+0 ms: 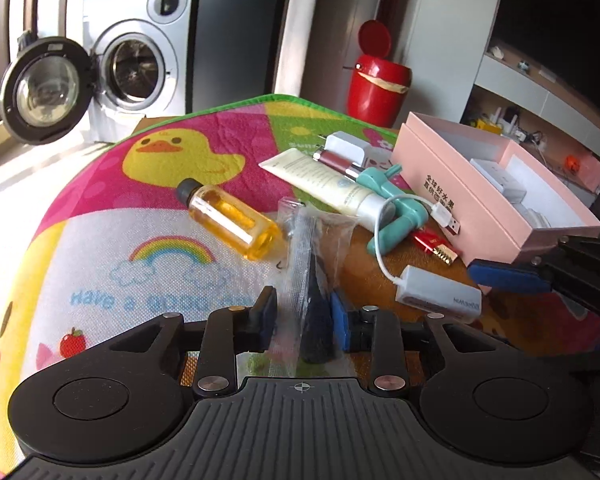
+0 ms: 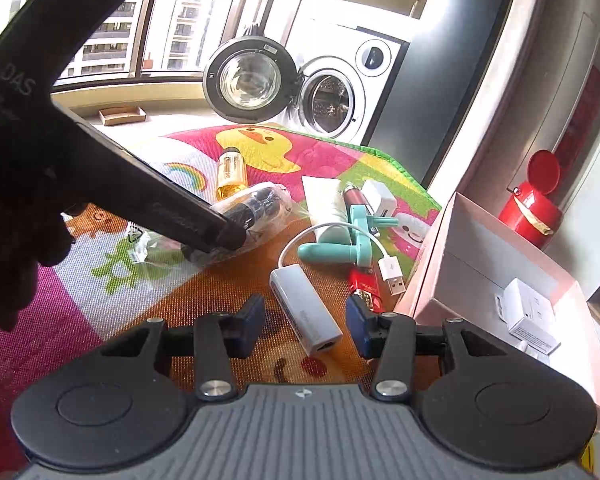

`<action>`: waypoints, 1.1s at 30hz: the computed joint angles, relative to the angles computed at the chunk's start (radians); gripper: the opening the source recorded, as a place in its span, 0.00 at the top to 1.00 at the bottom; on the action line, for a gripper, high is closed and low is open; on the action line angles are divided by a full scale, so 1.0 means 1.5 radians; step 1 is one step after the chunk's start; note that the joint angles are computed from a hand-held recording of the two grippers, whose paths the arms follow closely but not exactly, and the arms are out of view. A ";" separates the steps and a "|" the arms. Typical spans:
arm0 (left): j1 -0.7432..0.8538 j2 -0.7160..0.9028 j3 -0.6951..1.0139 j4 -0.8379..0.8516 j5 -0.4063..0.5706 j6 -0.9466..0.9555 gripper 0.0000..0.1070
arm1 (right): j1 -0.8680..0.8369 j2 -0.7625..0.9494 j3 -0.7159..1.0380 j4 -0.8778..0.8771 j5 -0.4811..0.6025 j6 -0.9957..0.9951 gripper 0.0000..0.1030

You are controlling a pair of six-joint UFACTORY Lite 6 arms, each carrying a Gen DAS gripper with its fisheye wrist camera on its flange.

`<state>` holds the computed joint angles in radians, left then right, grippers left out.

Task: Organize rigid objects
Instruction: 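Grasp the clear plastic bag with black item using the left tool, then grasp the grey USB adapter with white cable using the right tool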

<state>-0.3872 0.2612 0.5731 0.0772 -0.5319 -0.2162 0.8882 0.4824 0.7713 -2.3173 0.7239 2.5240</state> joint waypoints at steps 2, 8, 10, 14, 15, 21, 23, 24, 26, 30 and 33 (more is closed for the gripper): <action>0.005 -0.033 -0.030 0.022 0.014 -0.001 0.69 | -0.011 0.010 0.014 -0.003 -0.014 0.002 0.61; 0.034 -0.036 -0.040 0.110 -0.015 -0.083 0.68 | -0.019 -0.074 -0.087 -0.092 -0.030 0.092 0.76; 0.030 -0.007 -0.013 0.094 -0.025 -0.081 0.68 | 0.000 -0.098 -0.127 -0.085 -0.013 0.093 0.76; -0.017 0.062 0.079 -0.027 0.014 0.018 0.67 | 0.044 -0.156 -0.198 -0.046 -0.003 0.078 0.76; -0.032 0.069 0.093 -0.075 0.027 0.061 0.66 | 0.052 -0.170 -0.214 -0.033 0.001 0.074 0.76; -0.078 0.054 0.043 -0.187 -0.024 0.185 0.66 | 0.060 -0.180 -0.262 0.037 0.045 0.109 0.37; -0.075 0.028 -0.003 -0.153 -0.049 0.144 0.67 | 0.043 -0.177 -0.268 0.047 0.056 0.123 0.36; -0.074 0.013 -0.030 -0.144 -0.066 0.127 0.68 | 0.041 -0.164 -0.262 0.073 0.072 0.116 0.35; -0.075 -0.020 -0.085 -0.128 -0.097 0.096 0.71 | 0.040 -0.152 -0.265 0.089 0.094 0.128 0.32; -0.068 -0.076 -0.178 -0.083 -0.153 0.006 0.74 | -0.011 -0.207 -0.294 -0.011 0.028 0.225 0.32; -0.093 -0.086 -0.202 -0.120 -0.178 0.015 0.75 | -0.036 -0.227 -0.295 -0.139 -0.029 0.330 0.32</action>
